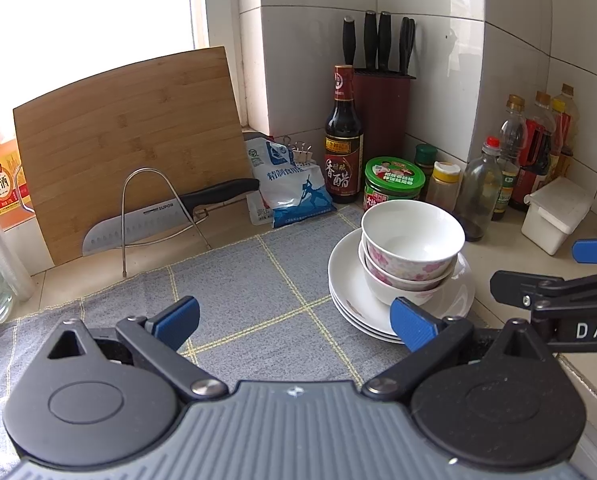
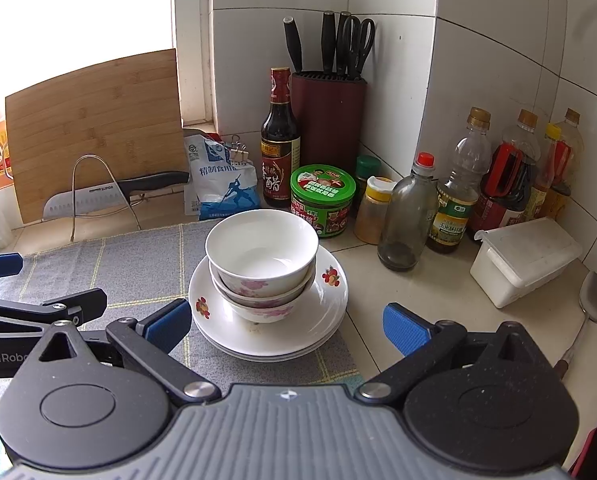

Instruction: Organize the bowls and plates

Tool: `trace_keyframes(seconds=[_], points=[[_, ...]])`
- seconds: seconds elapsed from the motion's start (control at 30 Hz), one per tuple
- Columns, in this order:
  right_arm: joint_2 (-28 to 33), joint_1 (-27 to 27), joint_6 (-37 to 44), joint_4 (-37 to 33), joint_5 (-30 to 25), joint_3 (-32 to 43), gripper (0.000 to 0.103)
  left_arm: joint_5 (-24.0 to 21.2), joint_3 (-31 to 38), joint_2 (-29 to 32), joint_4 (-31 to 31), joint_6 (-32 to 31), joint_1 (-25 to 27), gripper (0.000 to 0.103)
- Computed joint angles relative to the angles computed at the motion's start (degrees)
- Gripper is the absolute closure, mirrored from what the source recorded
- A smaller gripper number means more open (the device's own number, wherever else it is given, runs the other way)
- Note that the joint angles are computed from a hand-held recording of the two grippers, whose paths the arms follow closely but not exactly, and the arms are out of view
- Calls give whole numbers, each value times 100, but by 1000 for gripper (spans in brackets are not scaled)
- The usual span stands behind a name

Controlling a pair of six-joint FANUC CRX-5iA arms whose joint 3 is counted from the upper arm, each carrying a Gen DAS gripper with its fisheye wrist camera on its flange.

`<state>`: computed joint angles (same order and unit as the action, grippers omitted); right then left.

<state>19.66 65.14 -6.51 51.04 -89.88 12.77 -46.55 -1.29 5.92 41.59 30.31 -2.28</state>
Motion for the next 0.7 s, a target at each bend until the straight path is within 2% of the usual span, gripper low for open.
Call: trace_keyframes(seconds=[0.7], points=[[26,-4,57,15,-34,46,0,-24,39,22,-23,31,8,2]])
